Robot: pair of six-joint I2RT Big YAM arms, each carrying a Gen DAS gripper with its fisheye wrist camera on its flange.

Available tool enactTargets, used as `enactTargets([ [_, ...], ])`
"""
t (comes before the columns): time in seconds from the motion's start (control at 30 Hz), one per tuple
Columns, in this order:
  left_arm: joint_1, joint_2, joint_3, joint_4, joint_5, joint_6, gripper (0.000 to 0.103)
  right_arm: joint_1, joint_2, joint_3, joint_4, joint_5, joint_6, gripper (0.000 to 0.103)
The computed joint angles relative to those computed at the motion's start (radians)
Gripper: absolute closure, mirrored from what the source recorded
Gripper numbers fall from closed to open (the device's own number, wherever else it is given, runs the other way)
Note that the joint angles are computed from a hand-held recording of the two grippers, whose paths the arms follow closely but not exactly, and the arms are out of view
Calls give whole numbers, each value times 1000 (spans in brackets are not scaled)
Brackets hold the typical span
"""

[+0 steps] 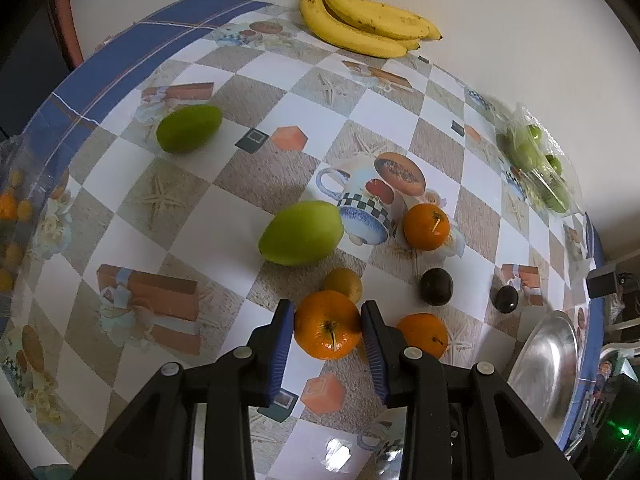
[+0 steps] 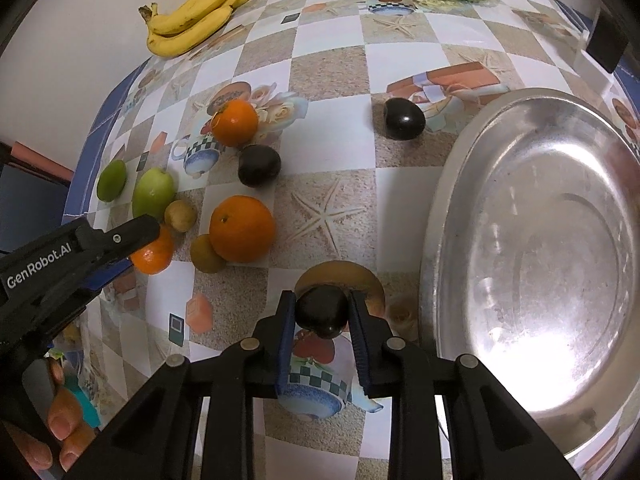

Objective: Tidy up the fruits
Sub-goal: 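Carry the dark fruit and the orange over the steel bowl with both tools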

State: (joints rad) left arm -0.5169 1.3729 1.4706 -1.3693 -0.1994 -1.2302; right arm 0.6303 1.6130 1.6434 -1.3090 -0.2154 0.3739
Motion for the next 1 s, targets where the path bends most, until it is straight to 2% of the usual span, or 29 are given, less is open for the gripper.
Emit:
enactTargets([
  [0.53, -39, 26, 88, -39, -85, 11, 66, -51, -59, -2, 52, -20, 30, 76],
  [0.87, -80, 81, 156, -51, -99, 45, 66, -127, -101, -29, 50, 43, 66, 76],
  [1.0, -105, 121, 205, -64, -109, 80, 66, -168, -119, -44, 51, 74, 82, 76],
])
